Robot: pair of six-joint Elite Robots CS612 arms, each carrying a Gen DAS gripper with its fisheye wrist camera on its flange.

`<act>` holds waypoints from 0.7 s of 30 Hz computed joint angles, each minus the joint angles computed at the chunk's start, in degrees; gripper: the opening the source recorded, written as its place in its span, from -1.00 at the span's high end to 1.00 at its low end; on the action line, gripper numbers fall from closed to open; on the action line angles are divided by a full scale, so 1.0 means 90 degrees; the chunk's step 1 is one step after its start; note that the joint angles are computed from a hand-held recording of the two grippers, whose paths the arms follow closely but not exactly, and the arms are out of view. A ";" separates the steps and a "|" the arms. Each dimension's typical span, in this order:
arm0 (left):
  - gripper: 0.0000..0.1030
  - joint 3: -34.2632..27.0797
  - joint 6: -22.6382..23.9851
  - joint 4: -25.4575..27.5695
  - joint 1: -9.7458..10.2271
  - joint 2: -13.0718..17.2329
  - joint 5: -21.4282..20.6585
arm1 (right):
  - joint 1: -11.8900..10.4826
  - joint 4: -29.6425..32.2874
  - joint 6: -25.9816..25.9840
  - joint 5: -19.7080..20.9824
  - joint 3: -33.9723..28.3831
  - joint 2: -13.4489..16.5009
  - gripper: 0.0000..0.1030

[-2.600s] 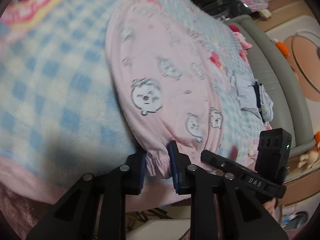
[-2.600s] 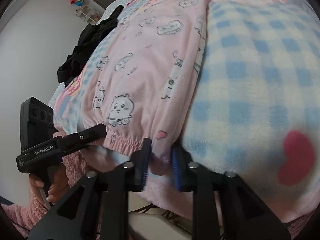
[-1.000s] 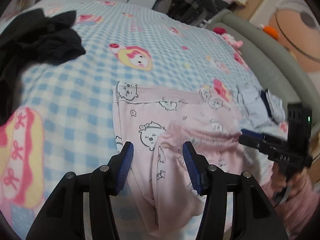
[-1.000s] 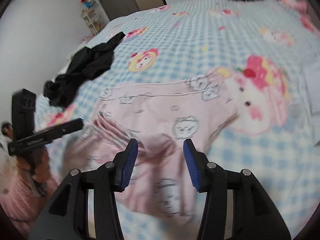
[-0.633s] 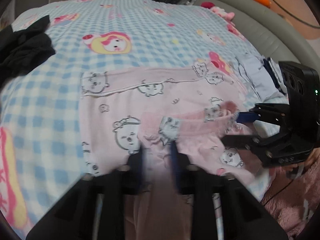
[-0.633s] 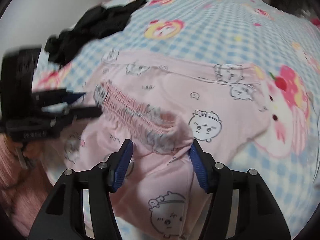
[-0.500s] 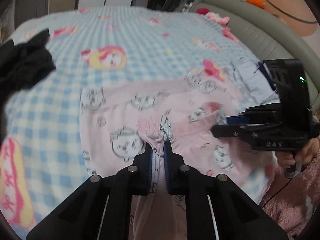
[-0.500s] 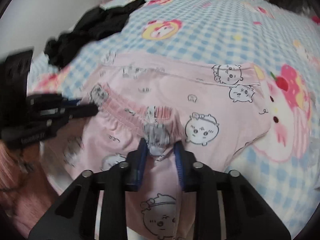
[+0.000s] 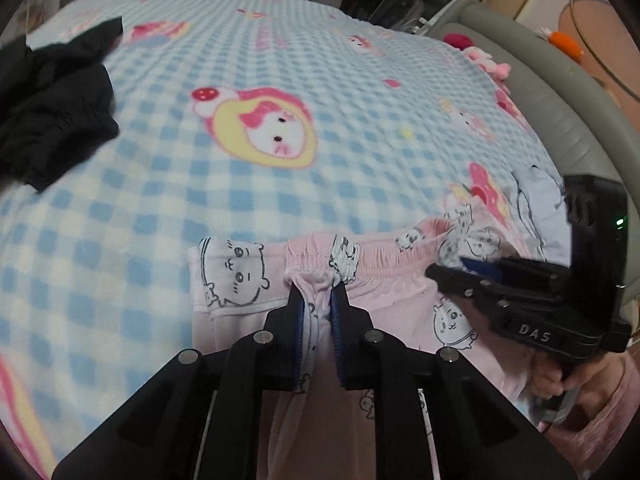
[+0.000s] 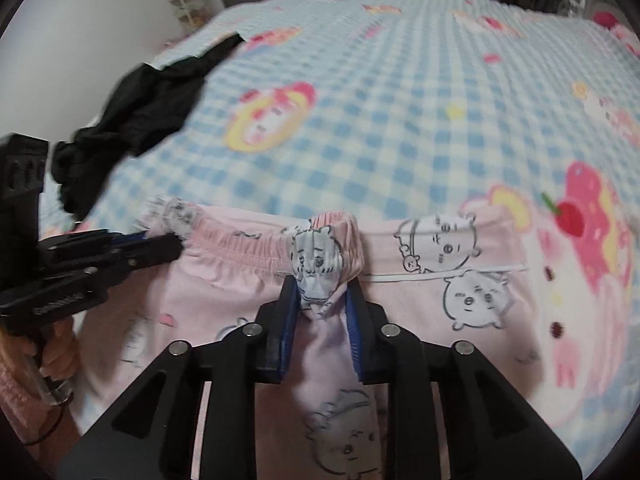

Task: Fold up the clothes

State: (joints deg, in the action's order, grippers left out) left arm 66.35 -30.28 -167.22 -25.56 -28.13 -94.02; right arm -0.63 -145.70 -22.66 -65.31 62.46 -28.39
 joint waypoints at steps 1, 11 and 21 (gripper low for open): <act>0.66 0.0001 -0.0037 0.0025 0.0007 -0.0012 -0.0034 | -0.0015 0.0073 0.0091 0.0051 -0.0044 0.0018 0.52; -0.09 0.1832 -0.1685 -0.0828 -0.0184 -0.0926 0.0774 | -0.0510 -0.1084 0.0893 0.0640 0.1415 -0.0845 0.10; 0.10 0.2741 -0.2948 -0.2970 -0.0187 -0.0922 -0.0209 | -0.0766 -0.0787 0.1205 0.0955 0.2176 -0.1133 0.02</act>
